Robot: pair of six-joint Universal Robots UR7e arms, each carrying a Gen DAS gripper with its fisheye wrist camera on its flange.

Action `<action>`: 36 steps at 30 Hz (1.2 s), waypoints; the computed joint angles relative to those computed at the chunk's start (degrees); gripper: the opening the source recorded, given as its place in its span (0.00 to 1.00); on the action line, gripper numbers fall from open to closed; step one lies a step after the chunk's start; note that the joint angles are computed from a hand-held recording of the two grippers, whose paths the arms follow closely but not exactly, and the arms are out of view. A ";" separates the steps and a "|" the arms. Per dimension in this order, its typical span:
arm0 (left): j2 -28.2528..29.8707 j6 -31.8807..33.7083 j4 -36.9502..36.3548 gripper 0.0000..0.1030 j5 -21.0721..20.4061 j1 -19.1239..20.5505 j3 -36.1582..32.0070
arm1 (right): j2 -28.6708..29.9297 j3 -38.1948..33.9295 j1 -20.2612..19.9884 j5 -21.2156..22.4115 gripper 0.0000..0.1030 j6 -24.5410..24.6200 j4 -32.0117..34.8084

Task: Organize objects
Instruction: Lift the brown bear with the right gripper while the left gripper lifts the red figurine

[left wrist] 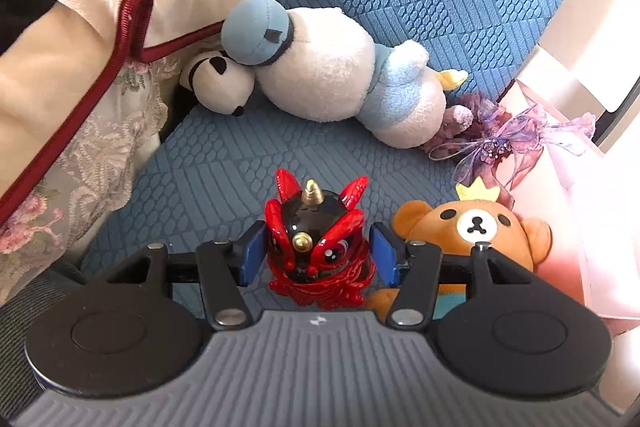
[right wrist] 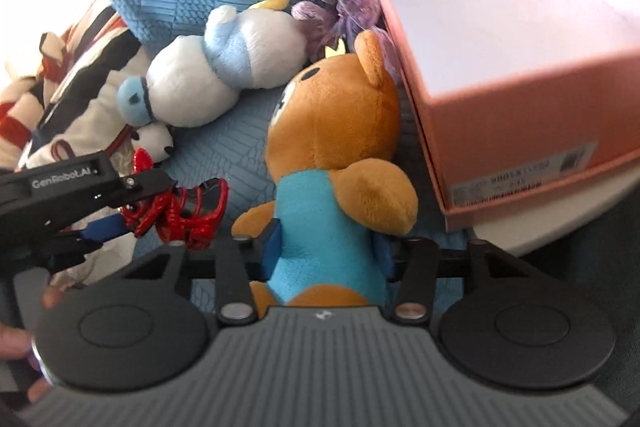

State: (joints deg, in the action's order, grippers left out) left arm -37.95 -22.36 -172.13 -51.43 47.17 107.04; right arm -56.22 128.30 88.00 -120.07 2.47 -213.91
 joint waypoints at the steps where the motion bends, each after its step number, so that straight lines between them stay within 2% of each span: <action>1: -0.20 -0.27 0.18 0.60 0.25 -0.13 0.16 | -0.01 -0.47 0.68 -1.08 0.45 -1.28 0.40; 4: -0.63 -0.52 0.96 0.60 0.24 -0.44 0.32 | -0.55 -1.60 2.37 -3.96 0.42 -5.40 1.75; 11: -1.49 -2.10 3.22 0.60 -1.17 -1.22 -0.40 | -4.80 -1.90 4.11 -4.29 0.42 -10.47 4.34; 21: -2.19 -2.94 7.77 0.60 -1.94 -3.06 -4.25 | -11.38 -3.31 5.50 -3.26 0.40 -12.89 11.76; 25: -1.64 -1.62 10.12 0.60 -3.69 -3.70 -7.42 | -13.56 -4.29 5.40 -2.93 0.40 -12.48 14.31; 36: 1.65 1.12 12.71 0.60 -7.56 -6.06 -15.07 | -18.73 -6.11 5.34 -3.86 0.40 -16.88 13.55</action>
State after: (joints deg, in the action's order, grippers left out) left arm -36.30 -21.24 -159.42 -58.98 41.11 91.97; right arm -74.95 122.18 93.33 -123.94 -14.41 -200.36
